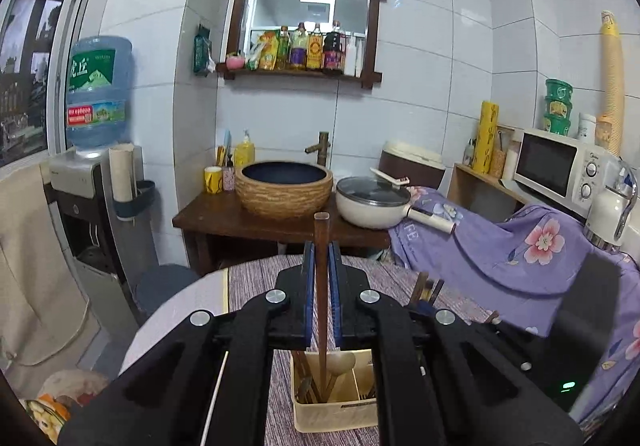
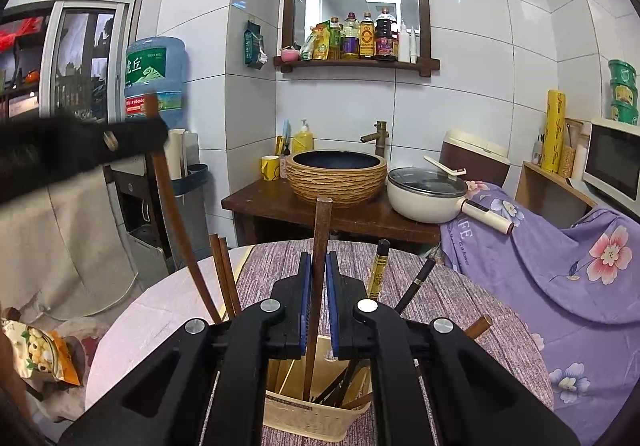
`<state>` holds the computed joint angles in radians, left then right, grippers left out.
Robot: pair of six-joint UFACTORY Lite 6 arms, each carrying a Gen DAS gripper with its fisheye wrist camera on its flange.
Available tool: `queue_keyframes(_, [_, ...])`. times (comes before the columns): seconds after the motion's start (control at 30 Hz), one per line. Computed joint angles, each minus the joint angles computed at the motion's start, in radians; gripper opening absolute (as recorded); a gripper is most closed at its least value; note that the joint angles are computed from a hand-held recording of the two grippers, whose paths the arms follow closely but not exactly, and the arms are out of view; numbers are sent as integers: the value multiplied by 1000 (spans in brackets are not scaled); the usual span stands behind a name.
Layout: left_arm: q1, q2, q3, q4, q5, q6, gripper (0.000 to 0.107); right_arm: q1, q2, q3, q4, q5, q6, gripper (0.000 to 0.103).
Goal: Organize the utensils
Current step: 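Open both tools and withdraw them from the holder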
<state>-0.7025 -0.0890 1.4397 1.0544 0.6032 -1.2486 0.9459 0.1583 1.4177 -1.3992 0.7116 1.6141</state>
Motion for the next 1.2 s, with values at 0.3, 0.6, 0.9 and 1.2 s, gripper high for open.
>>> queue_keyframes(0.3, [55, 20, -136, -35, -114, -25, 7, -9, -46, -79, -33, -12, 63, 33])
queue_keyframes(0.6, [19, -119, -358, 205, -74, -311, 68, 106, -202, -306, -243, 213, 262, 71])
queue_keyframes(0.9, [-151, -499, -793, 422, 186, -582, 93, 310, -373, -577, -177, 486, 292, 95])
queue_keyframes(1.2, [-604, -753, -1110, 276, 583, -654, 97, 682, -427, -814, -1, 654, 527, 97])
